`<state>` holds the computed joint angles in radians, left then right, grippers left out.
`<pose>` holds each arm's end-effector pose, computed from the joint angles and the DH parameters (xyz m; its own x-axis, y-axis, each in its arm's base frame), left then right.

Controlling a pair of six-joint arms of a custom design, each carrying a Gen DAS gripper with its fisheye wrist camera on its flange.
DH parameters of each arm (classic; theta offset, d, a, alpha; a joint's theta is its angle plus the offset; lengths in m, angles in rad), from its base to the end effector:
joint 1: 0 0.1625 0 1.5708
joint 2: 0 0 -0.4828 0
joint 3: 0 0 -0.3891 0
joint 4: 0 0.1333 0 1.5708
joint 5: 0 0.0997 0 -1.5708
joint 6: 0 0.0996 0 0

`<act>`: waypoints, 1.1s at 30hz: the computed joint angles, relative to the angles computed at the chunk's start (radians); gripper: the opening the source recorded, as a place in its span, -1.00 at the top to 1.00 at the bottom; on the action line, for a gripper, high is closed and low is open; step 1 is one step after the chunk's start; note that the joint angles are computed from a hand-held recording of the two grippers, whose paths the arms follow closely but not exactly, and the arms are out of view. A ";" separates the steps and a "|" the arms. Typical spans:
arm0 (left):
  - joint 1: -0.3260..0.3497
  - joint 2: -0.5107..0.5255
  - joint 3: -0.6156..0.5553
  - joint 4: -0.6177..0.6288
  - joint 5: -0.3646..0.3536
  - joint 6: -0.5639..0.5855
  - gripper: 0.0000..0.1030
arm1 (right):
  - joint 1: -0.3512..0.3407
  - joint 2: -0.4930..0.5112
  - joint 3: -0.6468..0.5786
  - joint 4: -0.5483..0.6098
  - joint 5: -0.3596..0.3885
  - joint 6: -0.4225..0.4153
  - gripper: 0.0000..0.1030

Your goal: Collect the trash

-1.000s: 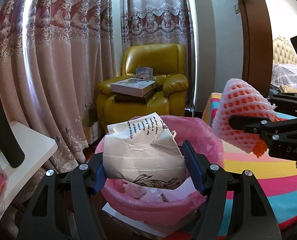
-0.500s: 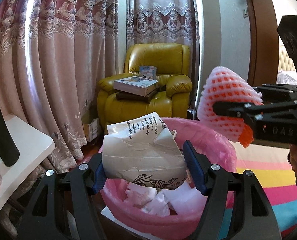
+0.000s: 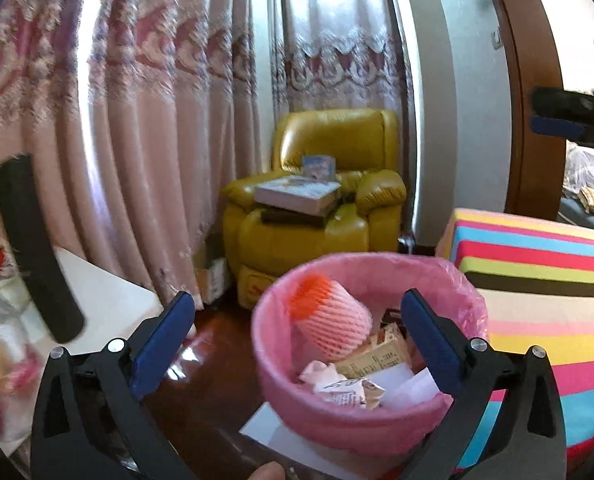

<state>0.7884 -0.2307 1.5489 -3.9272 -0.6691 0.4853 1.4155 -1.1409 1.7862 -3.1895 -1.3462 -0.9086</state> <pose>-0.3232 -0.6250 -0.0493 -0.6435 0.1309 -0.7542 0.7441 0.3381 -0.5762 0.0533 -0.6647 0.3952 -0.6783 -0.4574 0.5750 -0.7286 0.3171 -0.6072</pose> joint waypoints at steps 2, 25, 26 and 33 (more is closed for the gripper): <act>-0.022 -0.017 0.040 -0.067 0.008 0.016 -0.87 | -0.008 -0.033 0.048 -0.043 0.003 -0.011 -0.72; -0.194 -0.009 0.288 -0.061 0.144 -0.276 -0.88 | -0.220 -0.147 0.462 -0.380 0.028 -0.102 -0.90; -0.194 -0.008 0.292 -0.051 0.134 -0.295 -0.88 | -0.220 -0.139 0.466 -0.395 0.022 -0.108 -0.90; -0.196 -0.002 0.296 -0.032 0.119 -0.309 -0.87 | -0.219 -0.101 0.488 -0.463 0.005 -0.148 -0.90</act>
